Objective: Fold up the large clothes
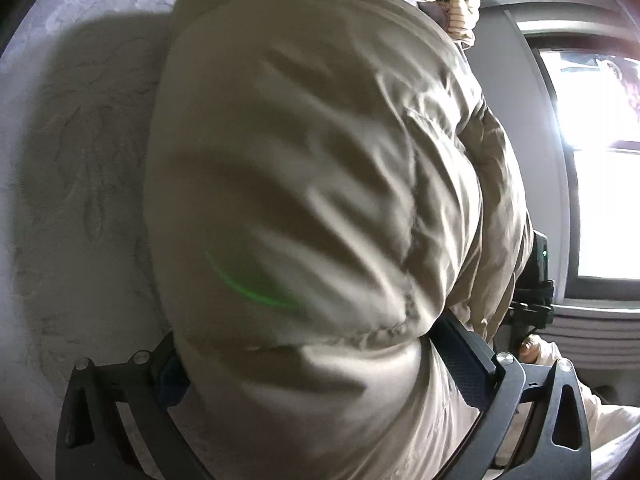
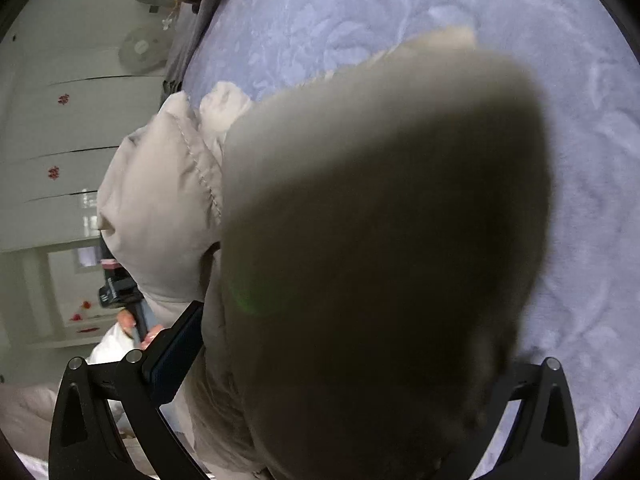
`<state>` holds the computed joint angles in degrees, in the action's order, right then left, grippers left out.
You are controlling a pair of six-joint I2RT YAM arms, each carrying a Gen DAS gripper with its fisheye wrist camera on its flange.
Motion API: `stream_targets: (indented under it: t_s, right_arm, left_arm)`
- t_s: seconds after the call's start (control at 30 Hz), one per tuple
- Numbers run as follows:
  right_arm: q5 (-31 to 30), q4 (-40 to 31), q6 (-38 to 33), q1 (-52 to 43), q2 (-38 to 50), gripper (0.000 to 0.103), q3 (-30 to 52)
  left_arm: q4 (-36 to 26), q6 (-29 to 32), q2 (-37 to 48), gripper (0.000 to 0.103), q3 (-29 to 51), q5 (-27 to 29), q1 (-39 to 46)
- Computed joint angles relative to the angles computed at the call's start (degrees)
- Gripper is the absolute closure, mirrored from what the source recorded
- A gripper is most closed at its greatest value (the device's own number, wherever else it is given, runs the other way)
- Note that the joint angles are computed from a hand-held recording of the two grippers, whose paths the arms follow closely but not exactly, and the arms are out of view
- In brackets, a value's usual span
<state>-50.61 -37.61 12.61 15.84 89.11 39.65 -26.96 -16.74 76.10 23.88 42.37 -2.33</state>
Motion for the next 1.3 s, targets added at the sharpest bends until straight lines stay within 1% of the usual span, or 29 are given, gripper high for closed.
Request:
stream_targets:
  t_s: [0.07,0.23,0.3,0.33,0.37,0.4,0.43,0.47,0.5,0.57,0.6,0.63,0.73,0.77,0.8,0.83,0.93,0.97,1.0,1.03,1.07,1.1,1.17,1.27,1.3]
  right_arm:
    - [-0.39,1.42,1.22,0.7,0.99,0.0,0.67]
    - [-0.04,3.46,4.35,0.49,1.73,0.0,-0.66]
    - [0.13,4.34,6.43,0.46,1.37,0.002,-0.97]
    - [0.02,4.12,6.29,-0.01,1.19,0.003,-1.16]
    - [-0.19,4.14,6.45,-0.27,1.14,0.009,-1.15]
    - [-0.56,4.42,6.93,-0.5,0.92,0.017,-1.3]
    - [-0.79,4.8,7.59,-0.61,0.58,0.022,-1.47]
    - [-1.23,5.27,8.32,-0.62,0.14,0.031,-1.65]
    - [-1.45,5.59,8.92,-0.55,-0.55,0.038,-1.8]
    - [-0.8,5.47,9.73,0.18,-2.18,0.045,-1.85]
    - [-0.32,5.76,10.83,0.85,-2.99,0.047,-1.83]
    - [-0.15,6.23,11.23,0.94,-2.82,0.048,-1.59]
    - [0.98,7.55,14.18,1.8,-5.22,0.05,-2.47]
    - [1.52,8.73,15.96,2.49,-6.1,0.05,-3.0]
    - [2.39,9.81,18.58,3.48,-7.57,0.051,-3.38]
    - [2.73,9.69,19.25,3.53,-9.06,0.051,-4.1]
    - [6.41,12.25,27.42,8.03,-13.32,0.053,-4.44]
    - [7.83,13.36,30.49,10.01,-14.43,0.053,-4.16]
    - [8.87,14.23,32.51,11.47,-14.91,0.054,-3.81]
    - [10.49,15.6,35.54,13.72,-15.16,0.054,-2.88]
    - [11.54,16.38,37.52,15.29,-15.56,0.054,-2.44]
    - [12.46,17.18,39.06,16.66,-14.69,0.054,-0.85]
    - [13.62,18.68,40.76,18.92,-11.19,0.054,3.49]
    - [14.06,19.4,40.47,20.56,-4.65,0.054,10.85]
    - [13.83,19.58,39.95,20.98,-0.6,0.054,15.22]
  left_arm:
    - [-0.27,-2.74,-1.94,0.0,0.2,-2.76,-2.45]
    - [-3.22,-11.03,-7.0,0.0,3.4,-14.03,-12.69]
    - [-4.69,-13.32,-8.28,0.003,4.89,-17.67,-16.06]
    - [-5.27,-14.25,-8.77,0.005,5.51,-19.11,-17.35]
    - [-5.96,-15.09,-9.3,0.009,6.17,-20.59,-18.64]
    - [-6.61,-15.74,-9.85,0.01,6.77,-22.02,-19.87]
    - [-7.2,-16.27,-10.35,0.013,7.35,-23.42,-21.0]
    - [-7.7,-16.78,-10.77,0.016,7.83,-24.46,-21.91]
    - [-8.43,-16.86,-11.28,0.017,8.37,-25.38,-22.47]
    - [-9.45,-17.68,-12.07,0.019,9.12,-27.08,-24.32]
    - [-9.84,-19.26,-12.55,0.02,9.63,-28.37,-26.56]
    - [-10.23,-19.21,-12.7,0.02,10.02,-28.58,-26.82]
    - [-11.85,-15.16,-15.02,0.022,9.12,-26.61,-23.54]
    - [-12.02,-14.1,-14.98,0.023,9.57,-26.0,-22.95]
    - [-13.18,-12.15,-16.77,0.023,8.86,-25.13,-21.48]
    - [-13.91,-10.31,-17.52,0.025,9.12,-24.32,-20.33]
    - [-15.69,-3.96,-17.87,0.027,10.36,-21.49,-15.79]
    - [-17.08,-1.53,-18.19,0.027,11.04,-20.45,-13.77]
    - [-21.8,3.94,-20.06,0.027,11.96,-18.3,-8.94]
    - [-21.93,6.22,-19.06,0.027,12.87,-17.44,-6.71]
    - [-24.29,9.7,-18.94,0.027,14.28,-16.27,-3.39]
    - [-24.64,12.15,-17.2,0.027,15.98,-15.58,-0.83]
    - [-27.52,17.92,-16.25,0.027,18.75,-14.04,5.42]
    - [-29.41,24.89,-11.73,0.027,23.86,-12.22,14.0]
    - [-29.19,26.33,-9.94,0.027,25.34,-11.87,16.06]
